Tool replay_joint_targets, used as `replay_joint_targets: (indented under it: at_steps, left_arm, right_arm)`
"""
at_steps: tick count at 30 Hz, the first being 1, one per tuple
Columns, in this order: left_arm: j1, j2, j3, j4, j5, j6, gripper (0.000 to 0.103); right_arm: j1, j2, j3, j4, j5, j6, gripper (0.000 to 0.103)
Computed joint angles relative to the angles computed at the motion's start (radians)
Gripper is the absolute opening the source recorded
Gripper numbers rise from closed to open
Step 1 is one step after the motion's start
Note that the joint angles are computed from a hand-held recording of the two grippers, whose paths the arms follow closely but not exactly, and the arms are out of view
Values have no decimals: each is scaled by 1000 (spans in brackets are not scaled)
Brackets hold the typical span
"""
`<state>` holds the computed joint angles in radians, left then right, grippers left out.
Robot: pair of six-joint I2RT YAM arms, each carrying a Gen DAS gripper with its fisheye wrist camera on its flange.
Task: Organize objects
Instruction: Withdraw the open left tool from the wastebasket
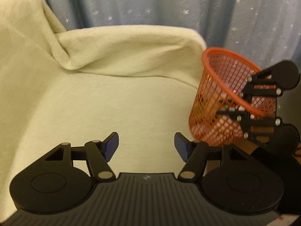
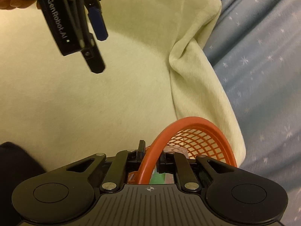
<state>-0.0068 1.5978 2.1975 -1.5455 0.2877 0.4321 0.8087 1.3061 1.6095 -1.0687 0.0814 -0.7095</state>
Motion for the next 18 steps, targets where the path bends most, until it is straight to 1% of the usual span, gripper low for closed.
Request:
replay_joint_targets:
  at_steps: [5,8,11,13,15,18]
  left_arm:
    - [-125,-71,-55,26,-28,-88,61]
    - [-240,-94,-86,44,-77,-167,62]
    - [-369,-76,-99,70,-135,-240,62]
    - [-447,-38,-90,83,-158,-285,62]
    - [-499,6,-94,114,-172,-313,62]
    - [-557,79,-117,175,-186,-359,62]
  right_arm:
    - [-35,-102,-13,-111,-18,23,7]
    - [-126,-158,-22,-165,-85,12,7]
    - [-278,-208,-55,-200,-186,-63,7]
    - [-415,-219,-89,-210,-275,-149,7]
    - [-546,-199,-117,-210,-361,-241,7]
    - [-694,-145,-196,-168,-448,-377,7]
